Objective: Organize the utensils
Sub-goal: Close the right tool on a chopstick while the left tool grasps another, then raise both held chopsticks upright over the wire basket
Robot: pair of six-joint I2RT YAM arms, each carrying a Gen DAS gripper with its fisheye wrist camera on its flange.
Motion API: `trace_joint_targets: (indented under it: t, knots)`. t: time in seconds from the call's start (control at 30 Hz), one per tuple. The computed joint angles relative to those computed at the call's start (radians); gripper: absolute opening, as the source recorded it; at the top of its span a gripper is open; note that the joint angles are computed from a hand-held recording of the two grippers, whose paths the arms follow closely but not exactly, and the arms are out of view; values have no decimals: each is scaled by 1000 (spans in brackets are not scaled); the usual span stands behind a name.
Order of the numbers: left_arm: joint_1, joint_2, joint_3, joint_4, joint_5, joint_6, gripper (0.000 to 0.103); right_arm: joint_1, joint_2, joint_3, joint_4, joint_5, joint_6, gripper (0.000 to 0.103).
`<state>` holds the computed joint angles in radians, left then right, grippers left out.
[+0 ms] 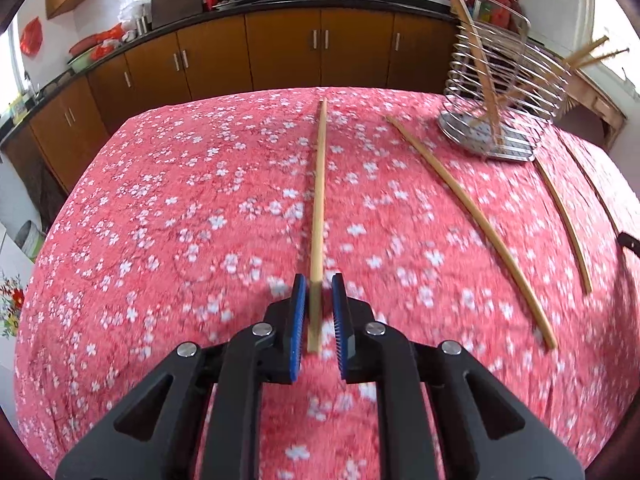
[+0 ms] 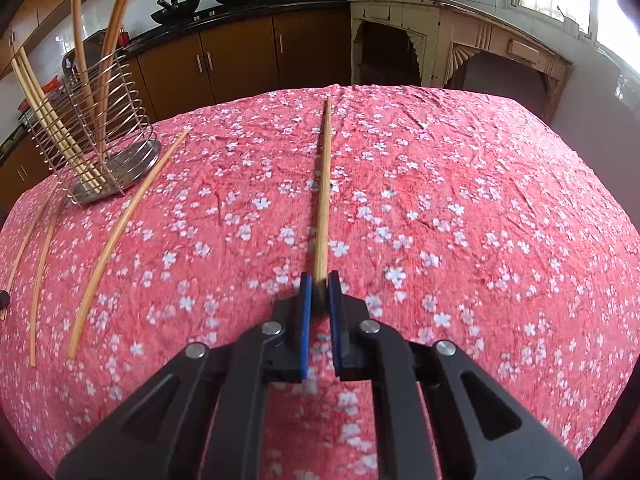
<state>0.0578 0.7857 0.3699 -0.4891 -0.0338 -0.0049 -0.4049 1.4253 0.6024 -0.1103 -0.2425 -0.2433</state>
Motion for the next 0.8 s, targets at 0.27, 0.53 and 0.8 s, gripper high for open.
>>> trace_joint_targets:
  t: [0.27, 0.53, 0.8]
  knots:
    - [-83, -24, -7, -24, -65, -46, 14, -5, -22, -18, -7, -6, 1, 10]
    - [-113, -14, 0, -24, -99, -69, 13, 10, -54, -38, -9, 30, -8, 9]
    - [-82, -141, -19, -114, -69, -68, 7, -71, -160, -90, -24, -40, -54, 8]
